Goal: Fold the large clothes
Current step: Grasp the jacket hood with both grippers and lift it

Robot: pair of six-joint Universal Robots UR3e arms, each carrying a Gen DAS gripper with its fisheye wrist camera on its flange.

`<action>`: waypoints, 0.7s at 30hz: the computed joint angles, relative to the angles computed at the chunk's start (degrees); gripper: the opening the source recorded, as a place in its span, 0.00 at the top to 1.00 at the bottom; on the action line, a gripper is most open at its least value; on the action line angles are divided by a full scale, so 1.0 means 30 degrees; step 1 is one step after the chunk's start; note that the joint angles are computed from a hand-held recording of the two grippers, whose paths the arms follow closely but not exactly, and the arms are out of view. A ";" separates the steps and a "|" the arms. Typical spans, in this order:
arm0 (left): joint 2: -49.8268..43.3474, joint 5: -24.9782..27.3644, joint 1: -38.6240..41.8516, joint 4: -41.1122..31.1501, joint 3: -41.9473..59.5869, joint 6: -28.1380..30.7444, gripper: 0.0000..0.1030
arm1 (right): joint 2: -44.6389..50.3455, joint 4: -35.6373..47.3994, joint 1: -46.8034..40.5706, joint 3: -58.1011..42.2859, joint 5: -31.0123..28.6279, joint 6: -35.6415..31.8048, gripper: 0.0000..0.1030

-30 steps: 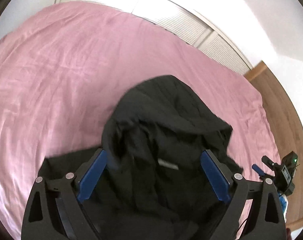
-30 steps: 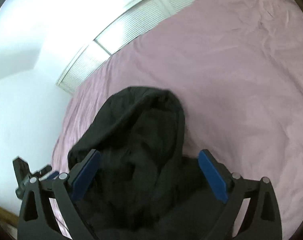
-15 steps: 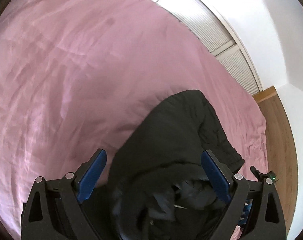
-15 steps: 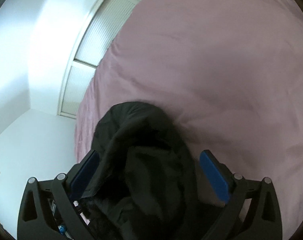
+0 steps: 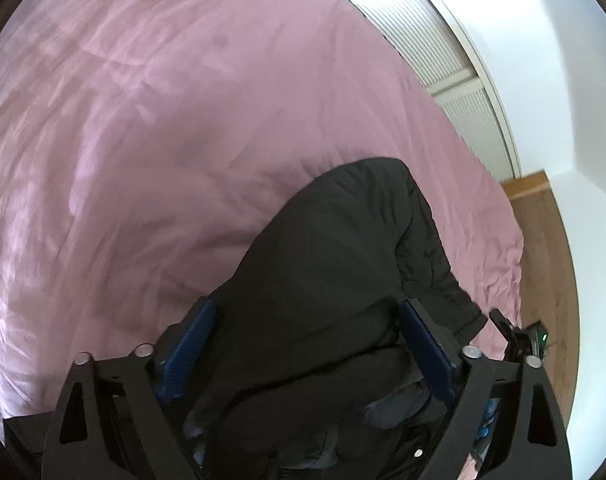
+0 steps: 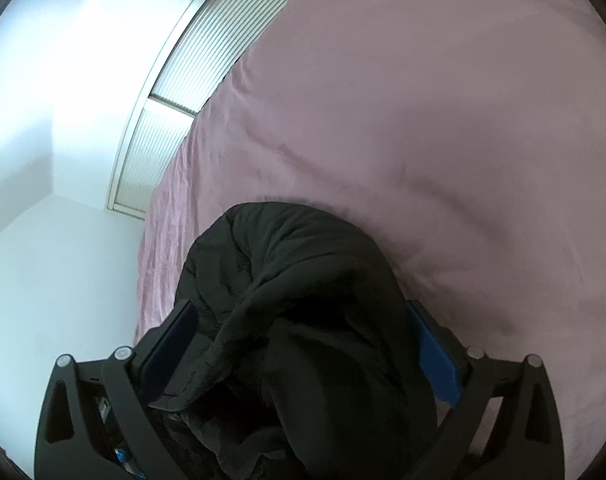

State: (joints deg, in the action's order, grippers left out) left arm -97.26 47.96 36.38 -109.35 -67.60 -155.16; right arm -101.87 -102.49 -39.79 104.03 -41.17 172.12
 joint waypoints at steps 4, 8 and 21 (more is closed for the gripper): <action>-0.0517 0.0681 -0.0484 -0.0415 0.0743 0.0083 0.37 | 0.0894 0.0608 0.0663 -0.1090 -0.0957 0.0285 0.44; -0.0847 0.1616 -0.1224 -0.0405 0.1501 -0.0058 0.63 | 0.0302 0.0969 0.0431 -0.0848 -0.1402 -0.0230 0.81; 0.4076 0.3514 -0.1488 0.3859 -0.2897 0.2224 0.91 | -0.5484 0.3812 -0.0458 -0.0684 -0.1801 -0.7069 0.90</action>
